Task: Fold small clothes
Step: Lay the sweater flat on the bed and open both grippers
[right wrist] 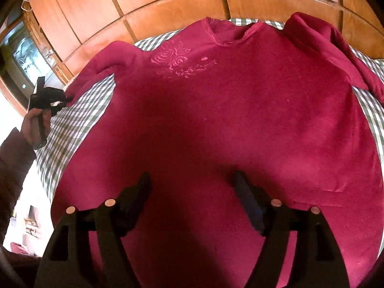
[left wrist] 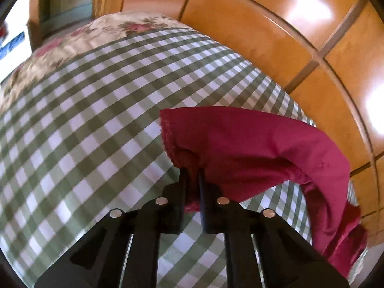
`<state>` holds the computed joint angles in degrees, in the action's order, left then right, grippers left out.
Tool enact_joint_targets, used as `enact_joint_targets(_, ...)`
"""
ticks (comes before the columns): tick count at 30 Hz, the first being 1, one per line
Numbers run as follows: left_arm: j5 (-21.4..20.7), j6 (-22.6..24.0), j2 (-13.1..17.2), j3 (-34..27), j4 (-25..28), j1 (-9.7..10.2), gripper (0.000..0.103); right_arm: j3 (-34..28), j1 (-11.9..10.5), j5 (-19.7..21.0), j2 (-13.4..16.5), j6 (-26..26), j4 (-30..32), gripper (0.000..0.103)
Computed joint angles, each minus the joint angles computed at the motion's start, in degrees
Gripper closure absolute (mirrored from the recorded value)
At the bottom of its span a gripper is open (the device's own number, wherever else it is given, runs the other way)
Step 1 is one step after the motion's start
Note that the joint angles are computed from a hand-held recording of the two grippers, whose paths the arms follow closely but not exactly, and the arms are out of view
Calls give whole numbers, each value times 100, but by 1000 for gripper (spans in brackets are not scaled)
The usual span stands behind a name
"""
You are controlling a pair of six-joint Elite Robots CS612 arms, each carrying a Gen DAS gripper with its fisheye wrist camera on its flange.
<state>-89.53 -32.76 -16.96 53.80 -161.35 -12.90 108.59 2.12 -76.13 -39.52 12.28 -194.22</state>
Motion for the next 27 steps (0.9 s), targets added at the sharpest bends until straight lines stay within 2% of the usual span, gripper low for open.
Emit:
enact_joint_targets(4, 244, 425, -262, 274, -26, 46, 96, -44, -13, 33, 31, 42, -20, 28)
enact_joint_targets(8, 633, 399, -579, 613, 159, 182, 97, -44, -14, 46, 96, 13, -224, 25)
enact_joint_targets(12, 1010, 220, -639, 489, 894, 290, 97, -63, 28, -71, 142, -88, -319, 22)
enact_joint_targets(15, 1324, 269, -496, 157, 1574, 224, 96, -66, 51, -157, 159, -160, -364, 20)
enact_joint_targets(16, 1369, 304, -479, 150, 1587, 198, 96, -71, 60, -187, 161, -173, -364, 20)
enact_joint_targets(17, 1417, 353, -453, 136, 1548, 162, 96, -76, 68, -216, 161, -192, -356, 20)
enact_joint_targets(18, 1494, 388, -464, 205, 1456, 109, 88, -86, 68, -236, 157, -228, -325, 20)
enact_joint_targets(19, 1515, 403, -488, 299, 1342, 69, 73, -87, 72, -256, 153, -250, -312, 20)
enact_joint_targets(20, 1539, 389, -568, 514, 1127, 17, 67, -82, 71, -260, 139, -258, -287, 20)
enact_joint_targets(22, 1591, 492, -686, 822, 784, -82, 64, -56, 38, -188, 108, -267, -251, 20)
enact_joint_targets(24, 1676, 829, -859, 1258, 278, -236, 64, 15, -31, -159, 38, -150, -253, 22)
enact_joint_targets(26, 1417, 1041, -1021, 1647, -169, -334, 64, 145, -122, -327, -37, 127, -448, 22)
enact_joint_targets(27, 1048, 1108, -1113, 1881, -468, -373, 64, 210, -163, -467, -79, 229, -523, 22)
